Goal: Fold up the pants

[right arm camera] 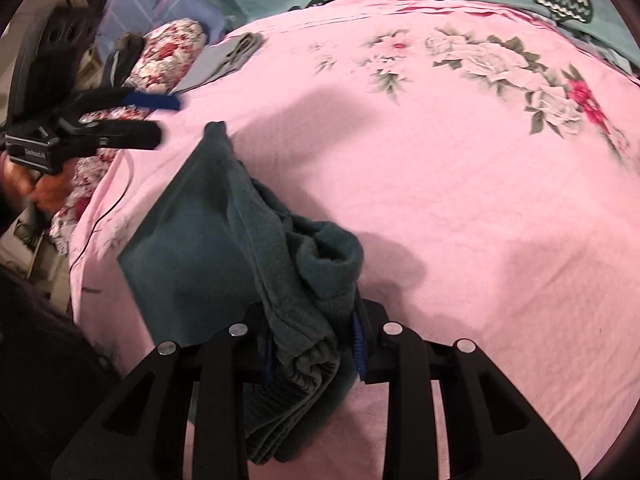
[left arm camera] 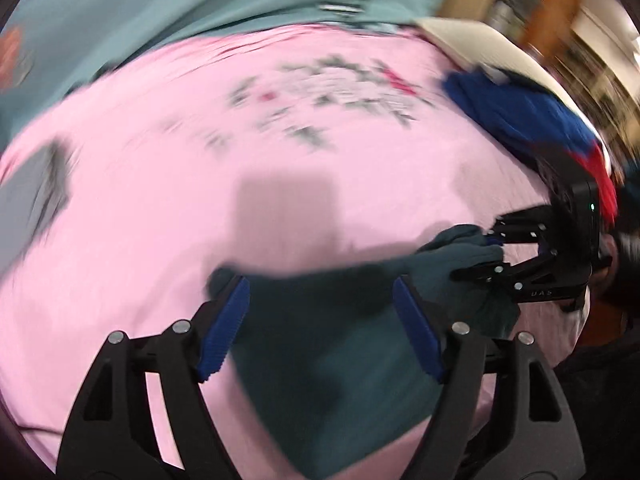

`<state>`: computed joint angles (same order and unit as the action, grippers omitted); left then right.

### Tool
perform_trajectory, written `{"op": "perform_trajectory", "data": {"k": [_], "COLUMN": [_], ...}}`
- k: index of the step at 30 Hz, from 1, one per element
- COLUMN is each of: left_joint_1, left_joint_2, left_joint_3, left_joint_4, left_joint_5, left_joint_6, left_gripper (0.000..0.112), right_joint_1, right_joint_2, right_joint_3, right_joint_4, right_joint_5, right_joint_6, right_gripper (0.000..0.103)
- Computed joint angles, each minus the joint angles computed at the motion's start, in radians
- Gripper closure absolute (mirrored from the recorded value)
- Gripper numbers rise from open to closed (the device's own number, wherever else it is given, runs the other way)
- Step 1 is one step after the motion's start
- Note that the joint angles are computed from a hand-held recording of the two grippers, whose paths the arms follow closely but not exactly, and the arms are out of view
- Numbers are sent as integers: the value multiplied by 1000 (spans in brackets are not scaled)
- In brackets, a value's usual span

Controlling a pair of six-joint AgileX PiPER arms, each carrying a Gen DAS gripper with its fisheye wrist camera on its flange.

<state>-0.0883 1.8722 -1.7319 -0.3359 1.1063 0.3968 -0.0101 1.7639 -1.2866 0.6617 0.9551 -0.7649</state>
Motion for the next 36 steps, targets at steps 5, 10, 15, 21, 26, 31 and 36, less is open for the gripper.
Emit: {"op": "perform_trajectory", "data": {"k": [5,10,15,21,26,31,36], "left_joint_1": [172,317,410,443,319,189,129], "left_joint_2": [-93,-168,-186,-195,-153,-161,-177], "left_joint_3": [198,433,578,662,612,538,522], "left_joint_4": [-105,-297,-446,-513,-510,-298,-172], "left_joint_5": [46,56,73,37,17,-46,-75], "left_joint_6": [-44,-28,-24,-5,-27,-158,-250], "left_gripper": [38,39,40,44,50,81,91], "right_joint_1": [-34,-30,-28,-19,-22,-22,-15], "right_joint_2": [20,30,39,46,46,40,36], "right_joint_3": [1,-18,-39,-53,-52,-37,-32], "right_joint_4": [42,32,25,12,16,25,17], "right_joint_5": [27,43,62,63,63,48,36], "right_joint_6": [5,8,10,13,16,18,24], "right_gripper": [72,72,71,71,71,71,71]}}
